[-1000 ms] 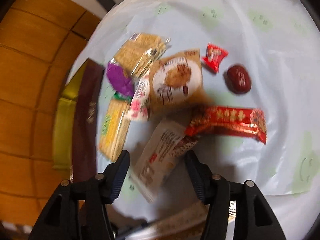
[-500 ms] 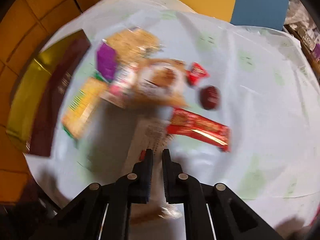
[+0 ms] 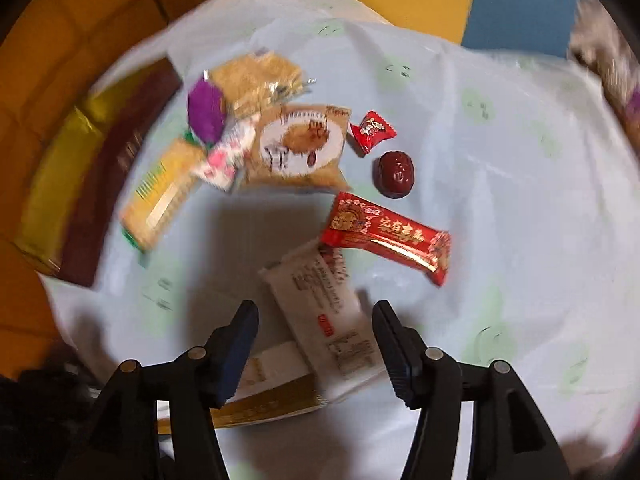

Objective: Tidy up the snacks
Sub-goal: 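Grasp the white rectangular packet with the right tool while the left tool holds the stick package, then carry the stick package into the gold tin and open the left tool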

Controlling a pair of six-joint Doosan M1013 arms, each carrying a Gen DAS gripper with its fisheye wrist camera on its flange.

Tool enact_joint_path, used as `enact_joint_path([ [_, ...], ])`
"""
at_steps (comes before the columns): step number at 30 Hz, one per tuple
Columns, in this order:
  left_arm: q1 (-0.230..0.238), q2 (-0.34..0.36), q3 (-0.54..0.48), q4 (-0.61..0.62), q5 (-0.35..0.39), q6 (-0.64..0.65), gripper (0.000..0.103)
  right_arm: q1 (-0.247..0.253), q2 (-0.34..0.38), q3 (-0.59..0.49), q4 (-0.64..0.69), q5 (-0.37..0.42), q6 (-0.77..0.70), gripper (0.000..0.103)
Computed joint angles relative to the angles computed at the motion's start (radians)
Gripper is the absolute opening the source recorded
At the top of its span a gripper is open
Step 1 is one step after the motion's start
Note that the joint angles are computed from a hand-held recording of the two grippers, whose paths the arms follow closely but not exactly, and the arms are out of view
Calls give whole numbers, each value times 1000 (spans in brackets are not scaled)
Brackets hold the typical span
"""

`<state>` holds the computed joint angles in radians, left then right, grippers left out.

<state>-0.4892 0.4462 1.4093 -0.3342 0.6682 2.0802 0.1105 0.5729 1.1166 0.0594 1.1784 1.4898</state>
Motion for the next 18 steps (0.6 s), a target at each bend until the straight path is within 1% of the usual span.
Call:
enact_joint_path([
  [1,1,0,0,-2,3,3,29,7,4,-3,-20,11,-8,46],
  [2,3,-1,-1,-5,6,4,29,11,5,-2,-33,15,-21,45],
  [4,8,0,-4,-18,17,14,29,10,-3,11,-38,1,-56,40],
  [6,14,-1,-7,-32,25,31,29,4,-14,30,-45,-11,-69,40],
  [7,16,-1,-8,-40,29,37,28,-5,-35,58,-32,-20,-82,40],
  [11,30,-6,-13,-74,47,61,28,-30,-44,84,10,-33,-91,41],
  [15,53,-12,-22,-125,66,64,28,-65,-56,107,100,-38,-122,43],
  [18,75,-16,-33,-178,77,49,28,-64,-48,101,102,-32,-147,43],
])
